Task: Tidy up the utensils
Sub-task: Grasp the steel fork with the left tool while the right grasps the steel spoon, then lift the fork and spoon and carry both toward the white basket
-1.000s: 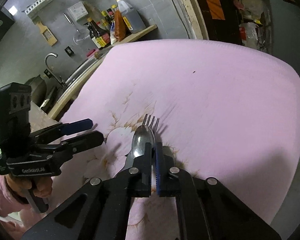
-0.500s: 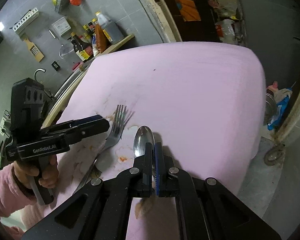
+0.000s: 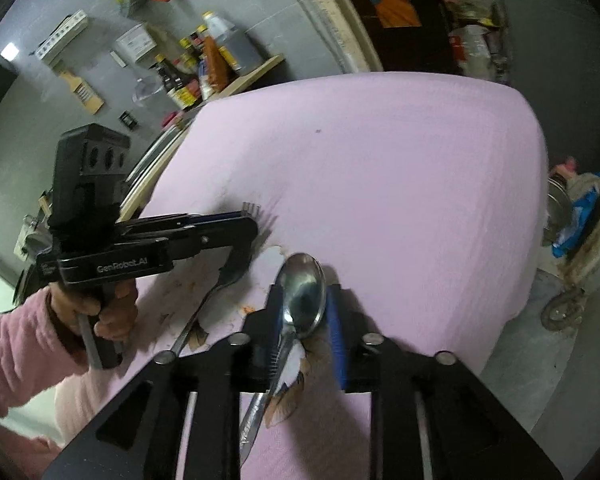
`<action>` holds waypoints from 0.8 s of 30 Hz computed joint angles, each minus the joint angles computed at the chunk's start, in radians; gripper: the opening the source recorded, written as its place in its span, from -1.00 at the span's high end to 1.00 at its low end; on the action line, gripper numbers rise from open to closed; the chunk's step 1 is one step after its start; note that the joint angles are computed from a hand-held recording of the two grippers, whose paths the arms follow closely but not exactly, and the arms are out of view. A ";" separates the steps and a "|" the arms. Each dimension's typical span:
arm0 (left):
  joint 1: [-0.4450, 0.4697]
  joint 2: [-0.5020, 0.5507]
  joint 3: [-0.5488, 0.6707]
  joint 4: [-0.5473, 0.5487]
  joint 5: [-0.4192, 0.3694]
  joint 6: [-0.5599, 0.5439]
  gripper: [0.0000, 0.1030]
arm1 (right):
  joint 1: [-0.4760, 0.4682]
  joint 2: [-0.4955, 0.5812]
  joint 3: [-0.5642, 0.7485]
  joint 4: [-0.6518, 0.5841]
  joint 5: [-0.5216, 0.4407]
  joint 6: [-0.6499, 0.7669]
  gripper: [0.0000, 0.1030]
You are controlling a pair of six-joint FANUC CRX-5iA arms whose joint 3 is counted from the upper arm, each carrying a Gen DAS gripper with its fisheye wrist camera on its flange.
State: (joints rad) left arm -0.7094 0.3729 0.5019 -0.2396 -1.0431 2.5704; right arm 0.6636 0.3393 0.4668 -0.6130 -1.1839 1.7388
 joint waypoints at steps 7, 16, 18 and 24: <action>-0.002 -0.001 -0.003 0.012 -0.003 -0.017 0.72 | 0.003 0.102 0.169 0.012 -0.139 0.064 0.56; -0.017 -0.014 -0.005 0.007 -0.012 -0.006 0.94 | 0.009 0.117 0.221 0.026 -0.218 0.034 0.95; -0.032 -0.005 0.027 -0.018 -0.053 0.008 0.95 | 0.019 0.077 0.178 0.039 -0.178 -0.007 0.96; -0.144 0.023 0.189 -0.210 -0.225 0.079 0.95 | 0.136 -0.156 -0.099 0.261 0.132 -0.179 0.96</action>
State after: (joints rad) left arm -0.8533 0.3961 0.6909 -0.4495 -1.2681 2.6492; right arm 0.7999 0.1837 0.3681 -0.3524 -1.0522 1.5596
